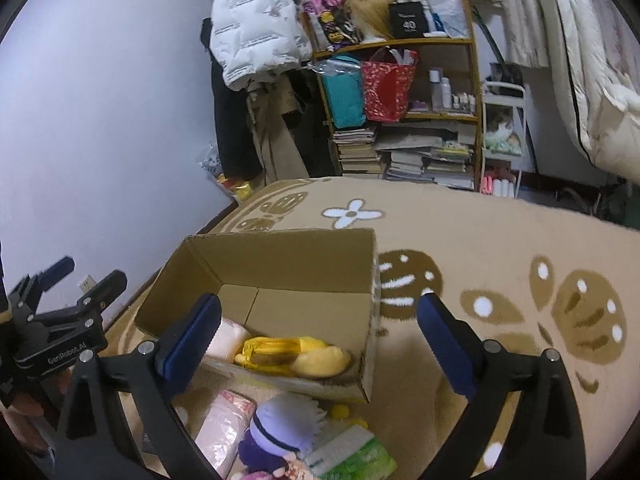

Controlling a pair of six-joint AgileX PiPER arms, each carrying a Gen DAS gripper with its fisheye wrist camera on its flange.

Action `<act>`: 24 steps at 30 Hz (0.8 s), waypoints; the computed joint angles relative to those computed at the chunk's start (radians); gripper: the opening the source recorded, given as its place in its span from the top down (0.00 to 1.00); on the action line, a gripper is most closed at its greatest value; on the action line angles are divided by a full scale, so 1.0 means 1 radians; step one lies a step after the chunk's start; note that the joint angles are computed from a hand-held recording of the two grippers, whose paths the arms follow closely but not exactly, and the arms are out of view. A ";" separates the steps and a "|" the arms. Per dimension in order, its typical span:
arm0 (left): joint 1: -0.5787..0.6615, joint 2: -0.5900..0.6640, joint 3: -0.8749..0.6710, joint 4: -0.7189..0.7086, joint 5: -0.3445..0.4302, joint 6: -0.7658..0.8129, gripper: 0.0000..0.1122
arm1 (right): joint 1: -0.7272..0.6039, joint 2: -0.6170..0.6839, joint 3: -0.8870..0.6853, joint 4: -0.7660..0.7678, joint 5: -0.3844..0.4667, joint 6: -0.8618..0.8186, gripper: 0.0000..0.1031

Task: Organize soft objects
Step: 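Move both tools back toward the remaining pile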

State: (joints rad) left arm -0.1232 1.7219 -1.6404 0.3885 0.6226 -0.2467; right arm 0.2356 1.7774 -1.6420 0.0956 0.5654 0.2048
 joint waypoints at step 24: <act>0.081 -0.191 0.173 -0.263 0.151 0.144 0.09 | 0.051 -0.229 0.307 -0.010 -0.001 0.119 0.01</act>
State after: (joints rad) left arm -0.0424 1.5307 -1.4673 0.1256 0.7731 -0.1027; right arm 0.2865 1.5486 -1.3346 0.0851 0.5643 0.3235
